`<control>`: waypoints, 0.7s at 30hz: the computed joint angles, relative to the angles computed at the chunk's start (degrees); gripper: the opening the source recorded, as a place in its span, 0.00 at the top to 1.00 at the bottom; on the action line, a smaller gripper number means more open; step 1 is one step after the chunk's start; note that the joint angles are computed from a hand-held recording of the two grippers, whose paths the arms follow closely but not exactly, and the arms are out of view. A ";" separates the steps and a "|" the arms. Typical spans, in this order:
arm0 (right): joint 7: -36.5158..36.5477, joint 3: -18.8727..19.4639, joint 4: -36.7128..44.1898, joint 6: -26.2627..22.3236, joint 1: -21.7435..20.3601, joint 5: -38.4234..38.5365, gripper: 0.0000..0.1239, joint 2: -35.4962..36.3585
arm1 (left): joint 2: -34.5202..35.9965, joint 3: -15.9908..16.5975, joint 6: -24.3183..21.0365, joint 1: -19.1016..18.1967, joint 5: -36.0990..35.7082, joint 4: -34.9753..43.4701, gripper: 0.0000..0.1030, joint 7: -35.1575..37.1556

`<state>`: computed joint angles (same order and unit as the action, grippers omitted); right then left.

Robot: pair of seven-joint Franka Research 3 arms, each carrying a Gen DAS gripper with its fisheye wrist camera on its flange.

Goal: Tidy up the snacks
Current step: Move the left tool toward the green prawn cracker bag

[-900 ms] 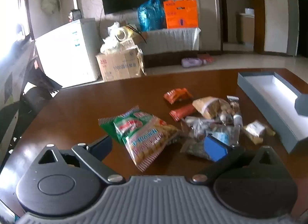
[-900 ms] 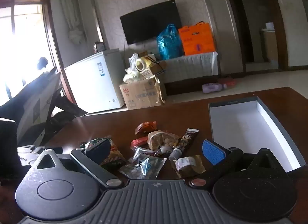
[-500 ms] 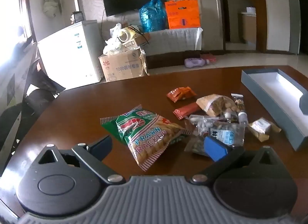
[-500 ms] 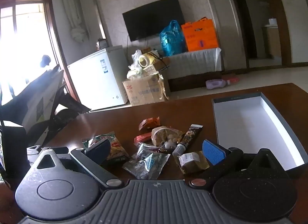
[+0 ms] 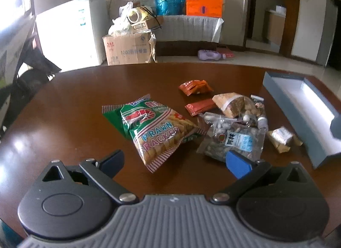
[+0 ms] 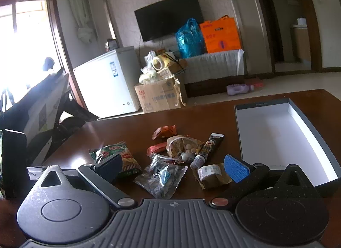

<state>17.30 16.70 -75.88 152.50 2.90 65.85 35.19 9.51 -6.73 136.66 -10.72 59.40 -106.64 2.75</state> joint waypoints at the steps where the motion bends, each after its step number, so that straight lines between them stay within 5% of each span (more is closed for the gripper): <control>1: -0.05 0.01 -0.02 -0.03 -0.02 -0.02 0.17 -0.04 | -0.17 0.08 0.31 -0.01 0.33 -0.19 0.00 -0.79; 21: -2.97 0.12 0.70 2.00 2.15 -4.74 0.17 1.31 | -1.27 -0.11 -4.80 -0.20 4.62 -1.74 0.00 -3.87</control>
